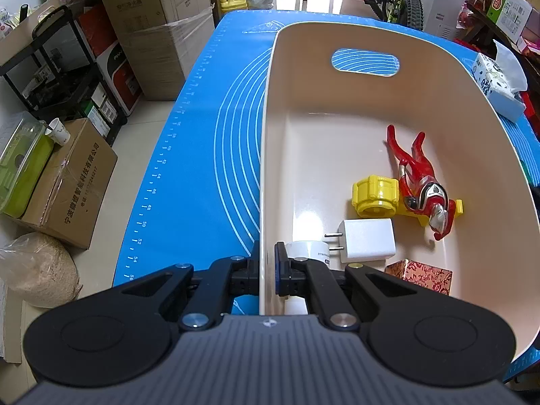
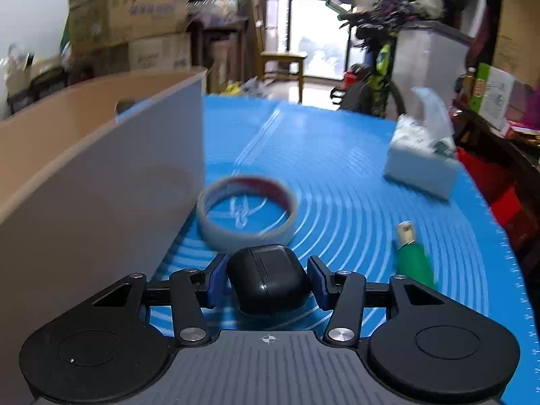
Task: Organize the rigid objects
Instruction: 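Grasp the black earbud case with the right tool, then carry the earbud case into the basket and release it with the right tool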
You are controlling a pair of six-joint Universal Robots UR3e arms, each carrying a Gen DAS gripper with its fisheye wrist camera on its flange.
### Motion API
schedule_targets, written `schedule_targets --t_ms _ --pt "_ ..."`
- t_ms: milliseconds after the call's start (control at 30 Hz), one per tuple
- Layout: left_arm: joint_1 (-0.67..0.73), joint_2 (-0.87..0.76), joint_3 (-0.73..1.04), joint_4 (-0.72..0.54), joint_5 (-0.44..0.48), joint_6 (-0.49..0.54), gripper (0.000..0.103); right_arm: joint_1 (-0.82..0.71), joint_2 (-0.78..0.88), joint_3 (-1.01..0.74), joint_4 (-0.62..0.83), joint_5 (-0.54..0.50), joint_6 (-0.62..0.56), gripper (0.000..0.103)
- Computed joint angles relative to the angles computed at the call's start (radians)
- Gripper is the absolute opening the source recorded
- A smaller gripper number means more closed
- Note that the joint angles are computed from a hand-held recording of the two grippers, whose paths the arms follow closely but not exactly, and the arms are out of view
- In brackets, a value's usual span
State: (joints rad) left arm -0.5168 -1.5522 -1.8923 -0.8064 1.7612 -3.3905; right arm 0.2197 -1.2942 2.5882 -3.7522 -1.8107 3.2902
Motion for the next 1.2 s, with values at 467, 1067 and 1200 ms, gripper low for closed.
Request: schedule_targets --t_ms 467,1067,1200 --pt "0.001 0.001 0.001 -0.003 0.0 0.0 0.007 0.218 -0.223 -0.132 0.043 -0.082 -0.055 0.056" --pt "0.004 0.005 -0.005 0.001 -0.005 0.004 0.007 0.424 -0.08 -0.412 0.429 -0.063 -0.162 0.056" --pt "0.001 0.002 0.001 -0.001 -0.004 0.003 0.007 0.41 -0.093 -0.419 0.47 -0.029 -0.165 0.056"
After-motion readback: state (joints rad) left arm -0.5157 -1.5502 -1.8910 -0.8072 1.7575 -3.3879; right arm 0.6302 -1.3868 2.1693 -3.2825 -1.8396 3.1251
